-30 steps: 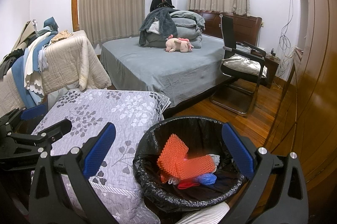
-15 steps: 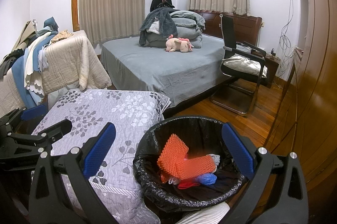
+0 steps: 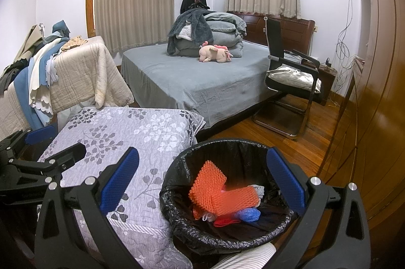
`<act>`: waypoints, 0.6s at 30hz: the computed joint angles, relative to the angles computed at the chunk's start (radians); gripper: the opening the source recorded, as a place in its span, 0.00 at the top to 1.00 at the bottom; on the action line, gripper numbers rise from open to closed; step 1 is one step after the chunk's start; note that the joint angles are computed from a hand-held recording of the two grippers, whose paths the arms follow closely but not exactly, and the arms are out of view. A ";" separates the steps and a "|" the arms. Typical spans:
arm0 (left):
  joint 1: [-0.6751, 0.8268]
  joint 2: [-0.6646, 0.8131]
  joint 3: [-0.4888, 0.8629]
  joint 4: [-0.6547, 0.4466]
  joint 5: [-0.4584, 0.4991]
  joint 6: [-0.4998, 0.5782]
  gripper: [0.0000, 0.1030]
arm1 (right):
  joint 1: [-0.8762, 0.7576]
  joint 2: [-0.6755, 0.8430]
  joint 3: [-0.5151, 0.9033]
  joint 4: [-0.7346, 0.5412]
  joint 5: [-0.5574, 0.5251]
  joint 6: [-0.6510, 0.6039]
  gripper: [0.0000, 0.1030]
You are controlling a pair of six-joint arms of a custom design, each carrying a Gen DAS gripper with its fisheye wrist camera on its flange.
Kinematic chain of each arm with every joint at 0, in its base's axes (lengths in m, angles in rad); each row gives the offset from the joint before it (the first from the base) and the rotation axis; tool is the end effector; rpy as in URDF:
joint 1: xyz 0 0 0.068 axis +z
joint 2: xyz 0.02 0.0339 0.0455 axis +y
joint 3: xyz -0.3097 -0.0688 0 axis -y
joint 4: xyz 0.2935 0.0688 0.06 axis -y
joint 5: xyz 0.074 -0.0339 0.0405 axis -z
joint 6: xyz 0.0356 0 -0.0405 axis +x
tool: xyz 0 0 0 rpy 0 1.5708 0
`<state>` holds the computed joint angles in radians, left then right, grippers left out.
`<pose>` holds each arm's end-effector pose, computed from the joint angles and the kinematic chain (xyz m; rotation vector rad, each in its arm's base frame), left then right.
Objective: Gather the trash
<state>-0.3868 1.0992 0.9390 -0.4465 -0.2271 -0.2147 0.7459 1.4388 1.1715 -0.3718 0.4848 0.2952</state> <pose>0.2511 -0.0936 0.3398 0.0572 2.1607 -0.0994 0.2778 0.2340 0.3379 -0.2160 2.1167 0.0750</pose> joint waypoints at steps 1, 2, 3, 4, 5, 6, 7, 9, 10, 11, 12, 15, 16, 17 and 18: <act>0.001 0.002 0.001 0.001 0.001 -0.001 0.06 | 0.004 0.000 0.000 -0.001 0.003 0.002 0.05; 0.001 0.002 0.001 0.001 0.001 -0.001 0.06 | 0.002 0.001 0.000 0.000 0.001 0.001 0.05; 0.001 0.002 0.001 0.000 0.001 -0.001 0.06 | 0.001 0.001 0.001 0.000 0.001 0.001 0.05; 0.001 0.002 0.001 -0.001 0.001 -0.001 0.06 | 0.005 0.001 0.001 -0.002 0.004 0.003 0.05; 0.001 0.001 0.001 -0.001 0.002 -0.001 0.06 | 0.005 0.001 0.001 -0.002 0.004 0.004 0.05; 0.000 0.002 0.002 -0.001 0.002 -0.001 0.06 | 0.002 0.002 0.001 0.000 0.002 0.002 0.05; 0.000 0.003 0.003 -0.002 0.001 -0.001 0.06 | 0.006 0.002 0.002 -0.003 0.005 0.005 0.05; 0.000 0.003 0.003 -0.001 0.001 -0.002 0.06 | 0.003 0.002 0.001 0.000 0.003 0.002 0.05; 0.000 0.003 0.003 -0.001 0.001 -0.002 0.06 | 0.007 0.002 0.001 -0.002 0.007 0.005 0.05; 0.000 0.002 0.003 -0.001 0.001 -0.003 0.06 | 0.004 0.003 0.002 -0.002 0.005 0.004 0.05; 0.000 0.002 0.003 -0.001 0.001 -0.003 0.06 | 0.005 0.003 0.002 -0.004 0.005 0.005 0.05; 0.003 0.004 0.004 -0.002 0.005 -0.001 0.06 | 0.003 0.003 0.001 0.000 0.003 0.003 0.05; 0.003 0.002 0.003 -0.001 0.007 -0.002 0.06 | 0.007 0.003 0.001 -0.002 0.006 0.007 0.05; 0.003 0.000 0.000 0.001 0.006 -0.001 0.06 | 0.003 0.003 0.001 0.000 0.003 0.003 0.05; 0.003 0.000 0.000 0.000 0.005 0.000 0.06 | 0.006 0.003 0.000 -0.001 0.005 0.005 0.05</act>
